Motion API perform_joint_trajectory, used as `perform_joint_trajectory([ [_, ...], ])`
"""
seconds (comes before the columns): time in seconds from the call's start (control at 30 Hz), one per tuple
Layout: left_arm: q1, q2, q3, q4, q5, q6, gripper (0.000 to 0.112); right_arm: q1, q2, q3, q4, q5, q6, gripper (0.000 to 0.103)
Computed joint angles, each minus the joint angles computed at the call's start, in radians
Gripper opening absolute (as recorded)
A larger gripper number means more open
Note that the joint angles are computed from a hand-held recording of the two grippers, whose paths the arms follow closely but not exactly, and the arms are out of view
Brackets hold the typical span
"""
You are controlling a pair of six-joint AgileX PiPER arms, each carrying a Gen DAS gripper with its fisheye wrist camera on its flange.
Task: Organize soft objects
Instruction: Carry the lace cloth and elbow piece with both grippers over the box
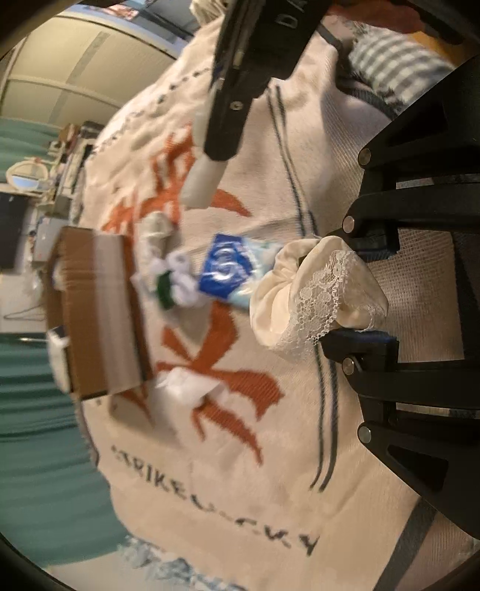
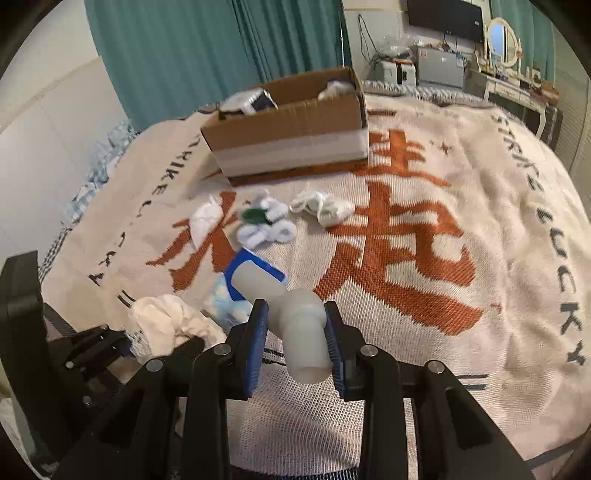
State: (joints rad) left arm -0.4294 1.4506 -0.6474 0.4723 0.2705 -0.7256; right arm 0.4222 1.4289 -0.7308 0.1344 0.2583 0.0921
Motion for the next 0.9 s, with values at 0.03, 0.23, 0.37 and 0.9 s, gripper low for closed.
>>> perform_joint_trajectory([
  [0.03, 0.001, -0.021, -0.006, -0.007, 0.012, 0.009, 0.027, 0.005, -0.015, -0.004, -0.031, 0.009, 0.029, 0.030],
  [0.23, 0.039, -0.144, -0.106, -0.069, 0.094, 0.150, 0.028, 0.017, -0.119, -0.096, -0.106, 0.102, 0.074, 0.030],
  [0.37, 0.093, -0.167, -0.231, -0.193, 0.122, 0.333, 0.028, 0.028, -0.136, -0.218, -0.215, 0.172, 0.138, 0.030],
  [0.9, 0.264, 0.288, -0.907, -0.463, 0.206, 0.754, 0.028, -0.099, 0.352, -0.999, -0.072, 0.331, -0.107, 0.031],
])
